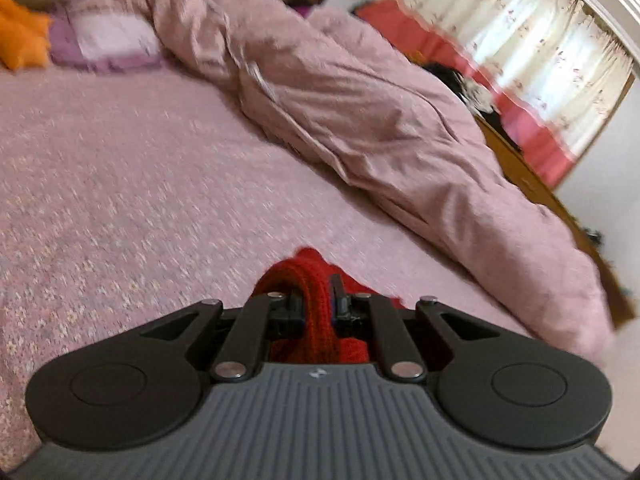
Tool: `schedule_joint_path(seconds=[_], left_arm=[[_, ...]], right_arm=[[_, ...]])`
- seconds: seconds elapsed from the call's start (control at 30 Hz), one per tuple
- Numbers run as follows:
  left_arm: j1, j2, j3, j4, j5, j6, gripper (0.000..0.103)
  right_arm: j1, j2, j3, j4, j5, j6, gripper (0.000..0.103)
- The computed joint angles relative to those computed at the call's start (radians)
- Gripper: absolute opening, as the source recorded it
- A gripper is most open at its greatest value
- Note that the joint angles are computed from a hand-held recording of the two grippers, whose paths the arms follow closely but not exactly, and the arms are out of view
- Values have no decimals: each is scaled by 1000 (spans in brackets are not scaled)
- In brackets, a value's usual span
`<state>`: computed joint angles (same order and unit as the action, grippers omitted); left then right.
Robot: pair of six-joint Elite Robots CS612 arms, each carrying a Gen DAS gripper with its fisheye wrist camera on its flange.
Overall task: Fold small clothes
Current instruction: 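Lift the hem with both grippers and fold it over toward the collar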
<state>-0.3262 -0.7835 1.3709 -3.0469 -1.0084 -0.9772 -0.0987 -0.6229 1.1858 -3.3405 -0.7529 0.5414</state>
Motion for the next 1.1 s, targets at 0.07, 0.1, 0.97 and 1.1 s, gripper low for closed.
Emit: schedule_joint_path(seconds=[0.07,0.1,0.97,1.1], left_arm=[[-17,26,-28,24,87,37,12],[-24,41,-40,18,124,63,12],[70,137,-271,114,-191,335,12],[77,186,-336,184,-190,351,12]], right_arm=[[4,2,-8,10,2,-9,13],[5,4,-13,11,4,-13,13],[19,255,-508,223,-167,19,13],[37,338,-649,362,-219,-67,13]])
